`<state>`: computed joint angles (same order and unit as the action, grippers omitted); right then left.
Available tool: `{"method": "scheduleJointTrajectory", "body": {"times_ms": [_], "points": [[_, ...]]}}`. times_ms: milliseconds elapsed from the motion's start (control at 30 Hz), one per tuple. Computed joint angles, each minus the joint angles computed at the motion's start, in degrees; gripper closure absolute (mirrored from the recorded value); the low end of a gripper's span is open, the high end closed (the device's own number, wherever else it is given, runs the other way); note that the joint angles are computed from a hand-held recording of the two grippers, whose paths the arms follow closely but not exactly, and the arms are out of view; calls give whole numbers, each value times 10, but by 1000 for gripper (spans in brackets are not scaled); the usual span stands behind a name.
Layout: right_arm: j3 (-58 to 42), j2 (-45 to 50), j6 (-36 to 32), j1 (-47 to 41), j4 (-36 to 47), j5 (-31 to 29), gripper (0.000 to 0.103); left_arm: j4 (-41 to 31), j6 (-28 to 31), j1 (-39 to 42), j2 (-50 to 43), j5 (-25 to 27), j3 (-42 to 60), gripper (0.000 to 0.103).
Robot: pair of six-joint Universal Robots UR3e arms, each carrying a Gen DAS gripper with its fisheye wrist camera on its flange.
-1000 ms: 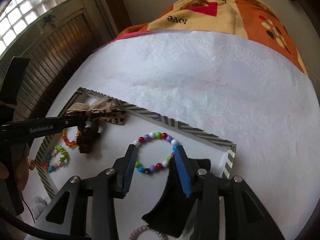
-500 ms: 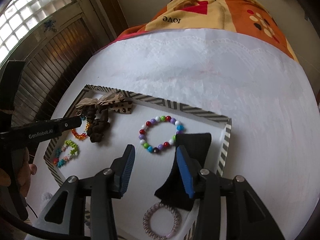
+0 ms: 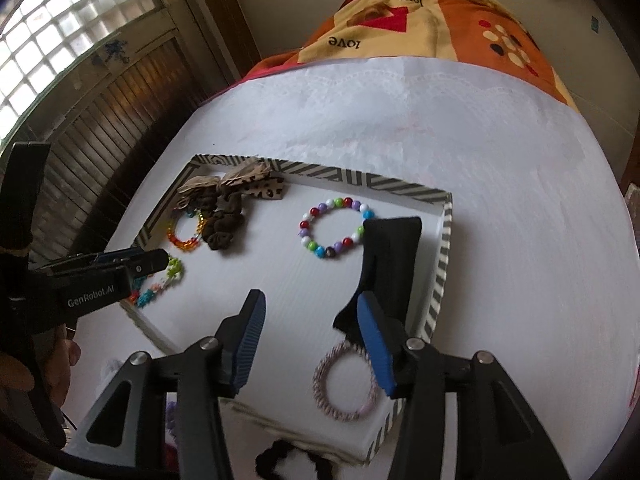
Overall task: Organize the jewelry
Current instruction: 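Withdraw both open grippers from the tray back to the pile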
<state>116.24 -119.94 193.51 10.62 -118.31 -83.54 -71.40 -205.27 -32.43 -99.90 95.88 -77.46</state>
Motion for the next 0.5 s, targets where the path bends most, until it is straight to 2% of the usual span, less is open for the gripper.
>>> {"method": "scheduleJointTrajectory", "body": {"times_ms": [500], "points": [[22,-70,124,121,41,-72,50,-20,-21,-43,107,28,-85,88]]}}
